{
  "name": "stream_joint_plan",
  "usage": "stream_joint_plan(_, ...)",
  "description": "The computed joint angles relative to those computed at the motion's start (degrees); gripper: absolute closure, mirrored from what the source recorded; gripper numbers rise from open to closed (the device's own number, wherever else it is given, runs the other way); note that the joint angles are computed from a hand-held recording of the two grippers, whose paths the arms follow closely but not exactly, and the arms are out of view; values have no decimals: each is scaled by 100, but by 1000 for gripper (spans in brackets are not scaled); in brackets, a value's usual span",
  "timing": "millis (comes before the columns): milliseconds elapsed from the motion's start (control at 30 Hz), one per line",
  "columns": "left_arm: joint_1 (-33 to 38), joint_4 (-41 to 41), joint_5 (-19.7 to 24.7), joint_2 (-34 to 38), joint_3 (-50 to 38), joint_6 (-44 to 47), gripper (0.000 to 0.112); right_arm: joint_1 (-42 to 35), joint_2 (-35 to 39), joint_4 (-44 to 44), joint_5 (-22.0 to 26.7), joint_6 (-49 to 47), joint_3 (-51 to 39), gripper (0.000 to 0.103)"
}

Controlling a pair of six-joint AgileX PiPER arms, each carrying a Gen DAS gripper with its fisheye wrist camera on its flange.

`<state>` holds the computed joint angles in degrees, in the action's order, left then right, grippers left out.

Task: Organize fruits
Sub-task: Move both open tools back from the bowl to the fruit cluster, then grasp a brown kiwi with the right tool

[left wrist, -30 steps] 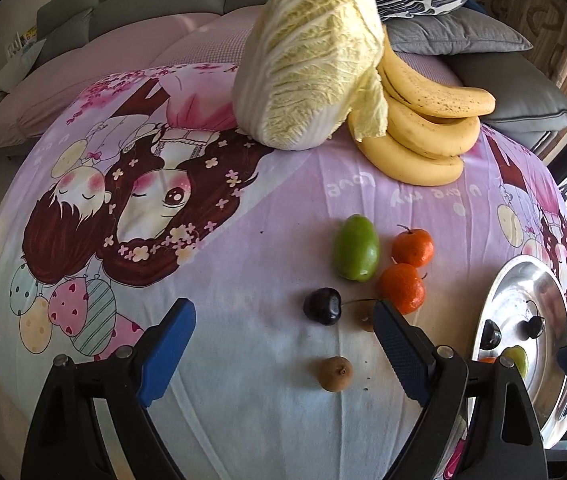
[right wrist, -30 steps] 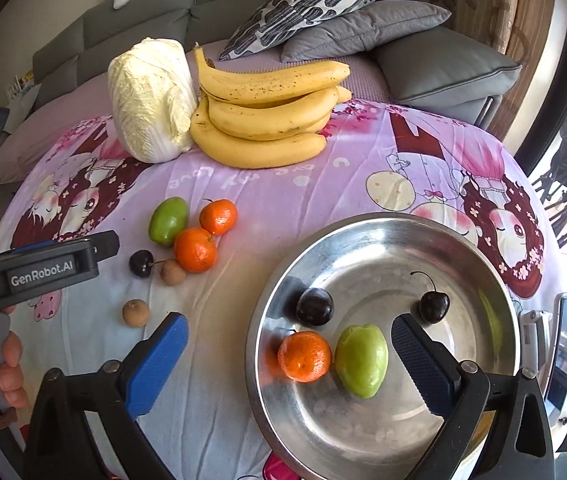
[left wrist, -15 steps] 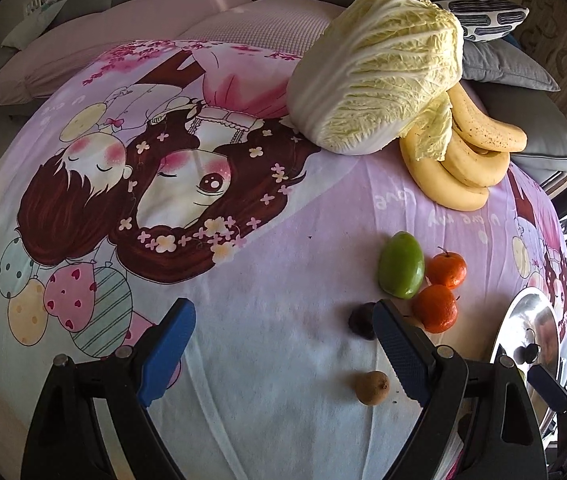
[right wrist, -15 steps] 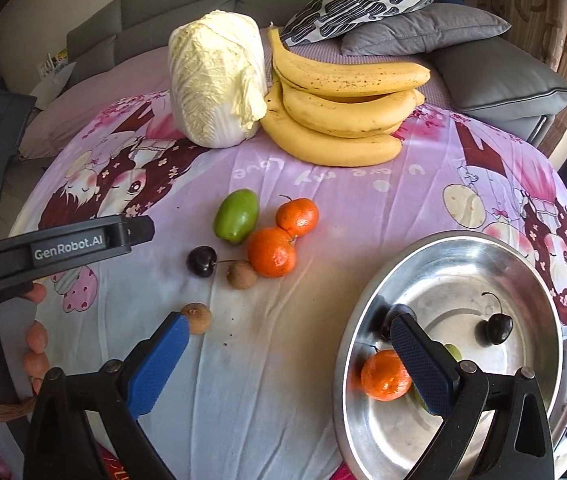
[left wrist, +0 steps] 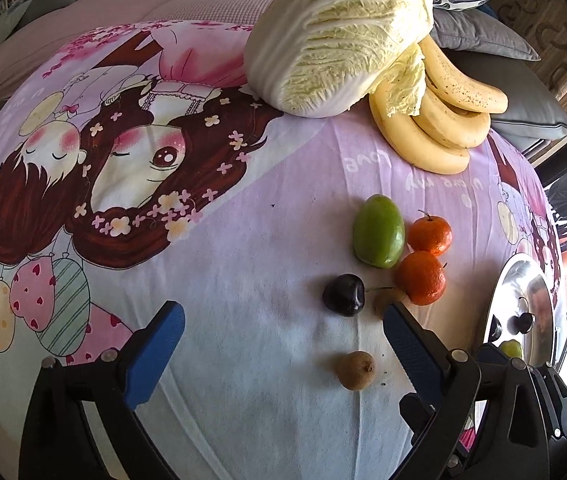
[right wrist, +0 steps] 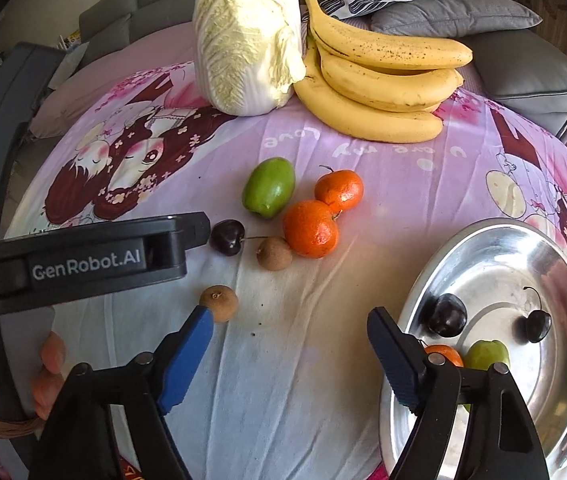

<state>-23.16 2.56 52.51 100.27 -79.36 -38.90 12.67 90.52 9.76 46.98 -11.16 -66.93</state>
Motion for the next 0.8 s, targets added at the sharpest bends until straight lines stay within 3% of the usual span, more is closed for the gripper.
stream_joint_plan(200,151,-428,-212,-90,222,192,13,152,81,193,-250,-96,145,30)
stream_joint_plan(467,240,-647,-292,-100,328,388,13,315,274,437,-378,-134,236,49)
stream_joint_plan(800,374,-805,-294,-137,420,421,13,320,458,906,-425,-455,199,60)
